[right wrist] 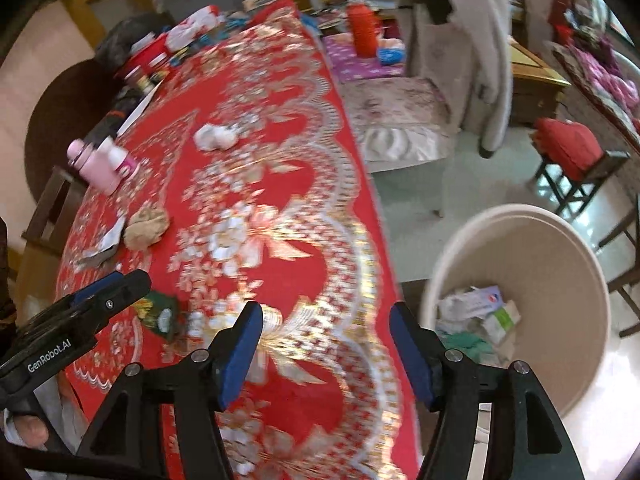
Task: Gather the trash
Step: 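Move both open tools back over the table, then grasp the orange-white snack packet with the left tool while the right tool grasps the beige cloth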
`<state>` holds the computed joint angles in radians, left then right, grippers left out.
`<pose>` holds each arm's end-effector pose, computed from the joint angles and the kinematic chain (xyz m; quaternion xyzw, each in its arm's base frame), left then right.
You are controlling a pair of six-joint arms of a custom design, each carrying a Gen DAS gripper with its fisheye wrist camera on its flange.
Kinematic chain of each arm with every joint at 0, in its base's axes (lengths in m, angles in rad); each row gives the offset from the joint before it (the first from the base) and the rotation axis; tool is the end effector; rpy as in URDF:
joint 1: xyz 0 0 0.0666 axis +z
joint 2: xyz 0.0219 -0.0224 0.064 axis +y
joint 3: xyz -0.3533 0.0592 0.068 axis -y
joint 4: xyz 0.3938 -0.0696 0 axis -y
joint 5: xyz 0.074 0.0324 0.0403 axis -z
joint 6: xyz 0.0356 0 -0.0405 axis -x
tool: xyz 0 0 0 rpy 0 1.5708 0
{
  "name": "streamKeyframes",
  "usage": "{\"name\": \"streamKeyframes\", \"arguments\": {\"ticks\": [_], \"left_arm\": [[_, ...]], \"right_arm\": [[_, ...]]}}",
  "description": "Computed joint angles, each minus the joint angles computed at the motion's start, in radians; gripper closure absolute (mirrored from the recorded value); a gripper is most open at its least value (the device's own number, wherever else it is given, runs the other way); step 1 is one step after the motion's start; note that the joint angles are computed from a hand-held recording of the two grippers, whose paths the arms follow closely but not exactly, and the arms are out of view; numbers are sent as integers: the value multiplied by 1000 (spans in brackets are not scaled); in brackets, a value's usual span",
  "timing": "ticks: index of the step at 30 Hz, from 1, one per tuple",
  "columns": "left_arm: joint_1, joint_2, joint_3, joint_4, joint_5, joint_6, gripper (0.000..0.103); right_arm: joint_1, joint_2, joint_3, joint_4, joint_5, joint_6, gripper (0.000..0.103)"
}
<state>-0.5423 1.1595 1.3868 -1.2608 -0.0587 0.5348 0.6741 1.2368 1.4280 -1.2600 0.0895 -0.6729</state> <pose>0.3285 -0.1960 0.4762 -0.0042 0.9637 -0.1118 0.2423 0.3221 0.2528 0.4655 0.0105 0.9677 0.1209 0.2210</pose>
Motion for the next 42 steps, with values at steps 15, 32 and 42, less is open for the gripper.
{"name": "streamKeyframes", "arguments": {"ticks": [15, 32, 42], "left_arm": [[402, -102, -82, -35, 37, -110, 43], [695, 182, 65, -2, 83, -355, 43], [707, 110, -20, -118, 249, -448, 43]], "right_arm": [[95, 243, 207, 15, -64, 44, 36], [137, 533, 536, -28, -112, 69, 33], [131, 630, 646, -50, -141, 62, 32]]}}
